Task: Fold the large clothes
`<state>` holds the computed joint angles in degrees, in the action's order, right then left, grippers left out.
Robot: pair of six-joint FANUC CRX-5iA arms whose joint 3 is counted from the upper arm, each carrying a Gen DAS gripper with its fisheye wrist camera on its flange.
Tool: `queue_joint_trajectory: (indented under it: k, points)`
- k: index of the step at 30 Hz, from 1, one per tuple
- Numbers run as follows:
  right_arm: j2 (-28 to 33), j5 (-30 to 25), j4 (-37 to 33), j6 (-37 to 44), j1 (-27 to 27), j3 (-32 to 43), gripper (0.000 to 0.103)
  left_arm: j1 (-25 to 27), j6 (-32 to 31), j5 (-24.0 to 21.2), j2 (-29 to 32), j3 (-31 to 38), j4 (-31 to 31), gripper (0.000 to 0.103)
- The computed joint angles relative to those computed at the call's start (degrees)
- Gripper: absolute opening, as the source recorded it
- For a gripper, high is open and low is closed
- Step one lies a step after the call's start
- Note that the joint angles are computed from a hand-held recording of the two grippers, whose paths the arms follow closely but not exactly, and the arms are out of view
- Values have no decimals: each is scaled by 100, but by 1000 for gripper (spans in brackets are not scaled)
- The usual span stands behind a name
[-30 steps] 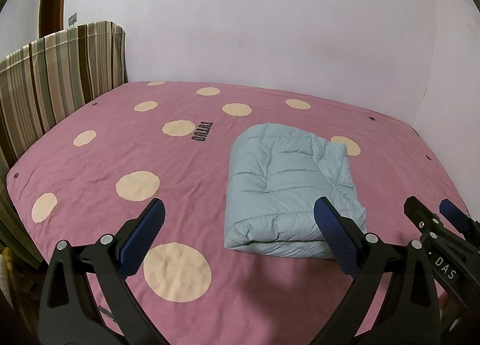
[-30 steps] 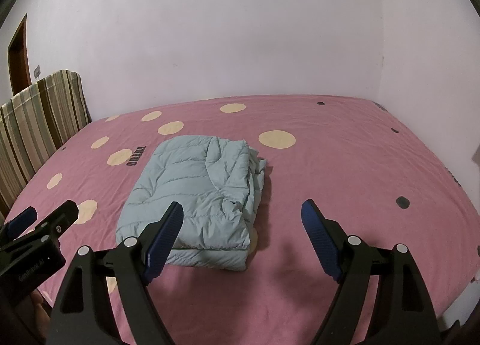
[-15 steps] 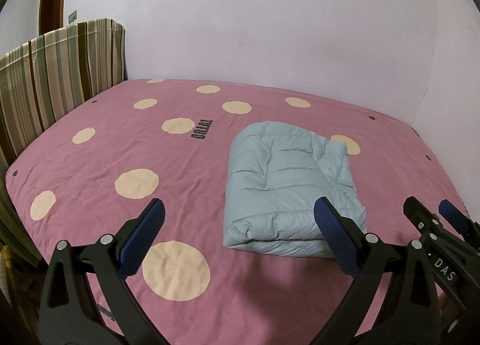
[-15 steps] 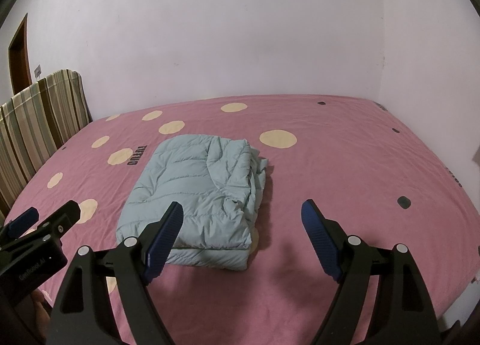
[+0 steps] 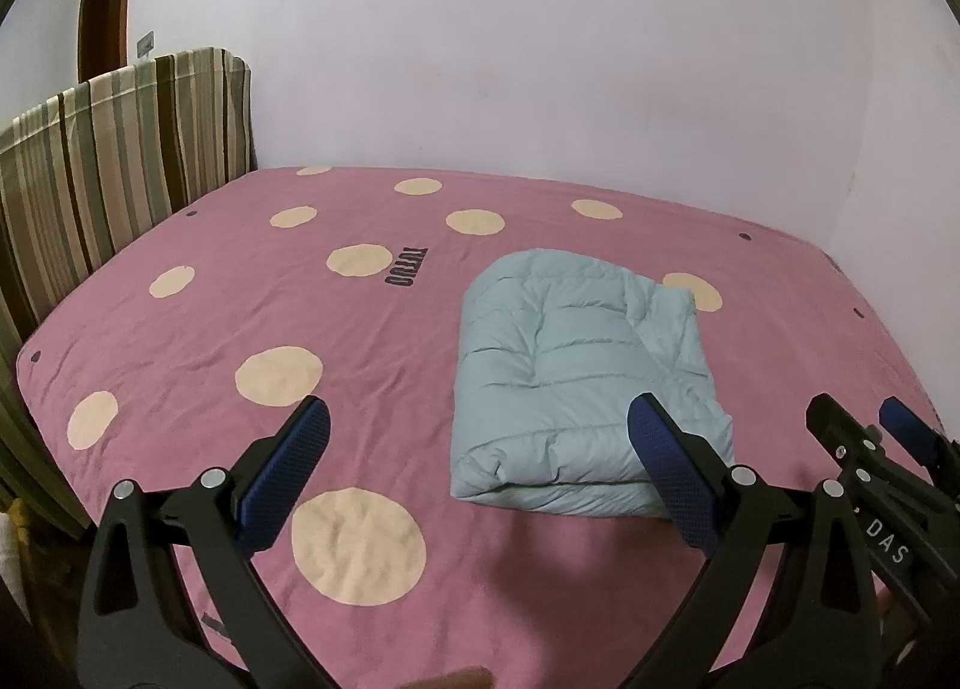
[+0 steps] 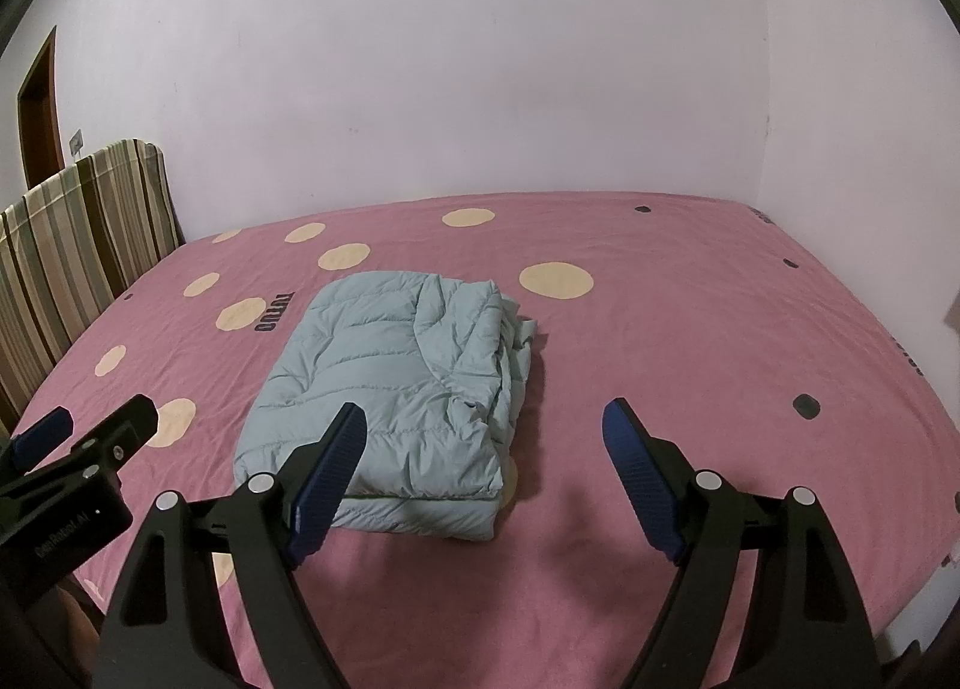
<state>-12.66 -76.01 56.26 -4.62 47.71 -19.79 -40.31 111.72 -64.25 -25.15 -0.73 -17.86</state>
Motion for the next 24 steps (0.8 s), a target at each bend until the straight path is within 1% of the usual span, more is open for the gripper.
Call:
queue_joint_trajectory:
  k: [6, 16, 21, 24]
  points:
    - [17, -22, -10, -13, 13, 18, 80, 57, -41, 90, -48, -57, 44, 99]
    - [9, 82, -108, 203, -96, 44, 80, 96, -147, 232, -87, -135, 80, 100]
    - [12, 156, -151, 261, -151, 19, 80, 233, -263, 277, -65, -191, 260, 101]
    - [5, 219, -164, 275, -194, -11, 80, 469, -519, 504, -133, -363, 650, 101]
